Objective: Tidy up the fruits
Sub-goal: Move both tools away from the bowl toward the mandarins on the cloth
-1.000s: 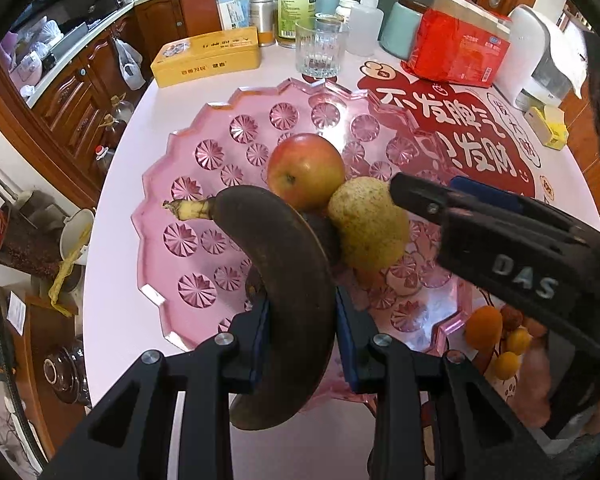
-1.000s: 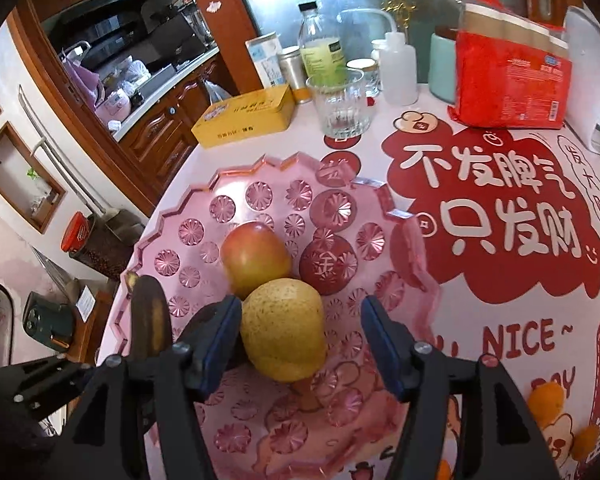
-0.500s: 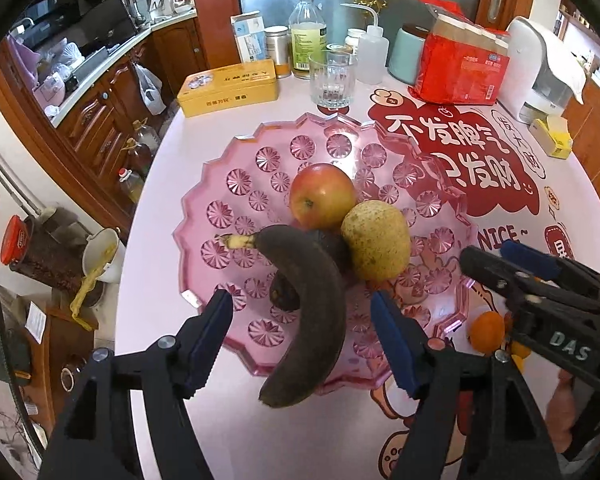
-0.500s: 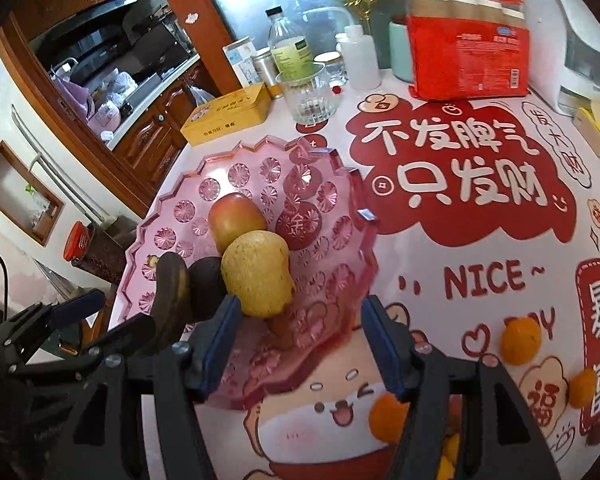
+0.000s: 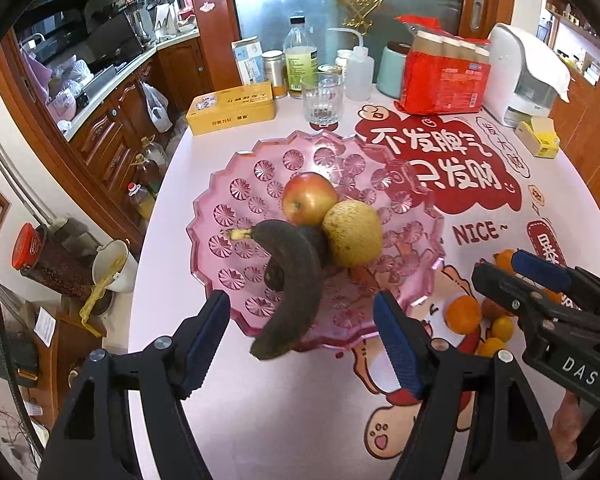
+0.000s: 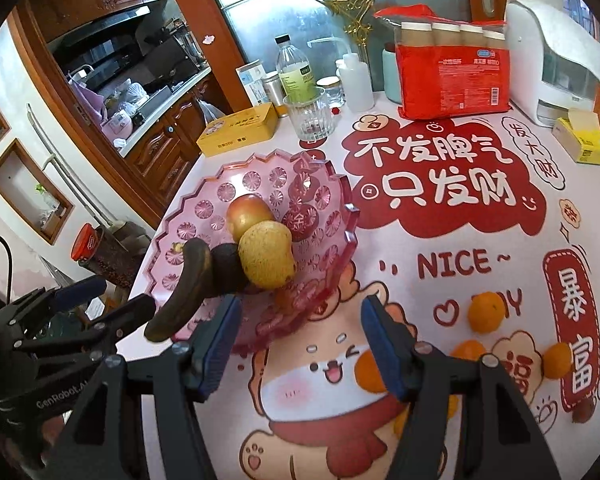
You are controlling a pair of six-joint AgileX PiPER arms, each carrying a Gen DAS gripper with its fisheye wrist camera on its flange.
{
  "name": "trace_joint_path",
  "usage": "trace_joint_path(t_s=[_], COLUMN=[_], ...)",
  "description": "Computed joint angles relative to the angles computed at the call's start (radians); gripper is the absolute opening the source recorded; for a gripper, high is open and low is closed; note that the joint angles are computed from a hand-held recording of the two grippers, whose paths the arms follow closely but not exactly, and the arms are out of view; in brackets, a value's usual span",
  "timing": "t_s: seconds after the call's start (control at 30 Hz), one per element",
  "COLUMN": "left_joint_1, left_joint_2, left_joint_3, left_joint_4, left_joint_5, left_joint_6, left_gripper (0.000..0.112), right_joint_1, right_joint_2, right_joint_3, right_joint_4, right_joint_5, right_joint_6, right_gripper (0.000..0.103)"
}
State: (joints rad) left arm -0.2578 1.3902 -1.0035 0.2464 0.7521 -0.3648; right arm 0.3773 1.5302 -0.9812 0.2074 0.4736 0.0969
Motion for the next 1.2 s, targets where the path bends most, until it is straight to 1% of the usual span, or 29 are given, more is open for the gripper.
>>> trace_joint_path(t_s=[0.13,0.2,0.37,0.5,0.57,0.63,0.77,0.9,1.03,1.2], left_joint_1=[-0.068,-0.111,-0.221,-0.311,-0.371,-0.436,-0.570,-0.675,-0.752,-0.805], left_joint_2=[-0.039,-0.062,-0.106,-0.119,-0.116,-0.101,-0.048,0.030,0.123,0.232], left_joint_3=[0.011,0.017,0.018,0.007,-0.001,-0.017,-0.068,-0.126,-0.187,-0.260], left_joint_4=[0.053,0.086,0.127,0.134,0.154,0.181,0.226,0.265,0.281,0.279], left_joint_5=[0.035,0.063,0.133,0.171,0.189,0.210,0.254,0.278,0.290,0.299], left_joint_6=[-0.095,-0.156,-0.283,-0.376,-0.439,-0.512,-0.655,-0.770,-0.852,-0.912], left_gripper=[0.077,0.083,0.083,0.083,0.083,0.083,0.083,0.083,0.083,0.083], right_joint_1=[-0.009,-0.021,-0.075,-0.137,-0.172,-0.228,-0.401,-0.646,-0.886,-1.069], right_joint_2=[-0.079,-0.119,-0.215,-0.301,-0.350,-0.395,-0.461,-0.476,-0.435,-0.353], right_joint_3=[0.057,0.082,0.131,0.160,0.174,0.186,0.198,0.194,0.177,0.147], right_joint_4=[-0.001,0.005,0.035,0.038,0.039,0.068,0.185,0.336,0.438,0.481], right_joint_5=[0.008,0.019,0.064,0.118,0.144,0.176,0.263,0.375,0.473,0.525], right_joint_6=[-0.007,-0.020,-0.084,-0.146,-0.188,-0.268,-0.508,-0.797,-1.032,-1.213], right_gripper=[0.063,0.063,0.063,0.063,0.063,0.063,0.063,0.063,0.063,0.063])
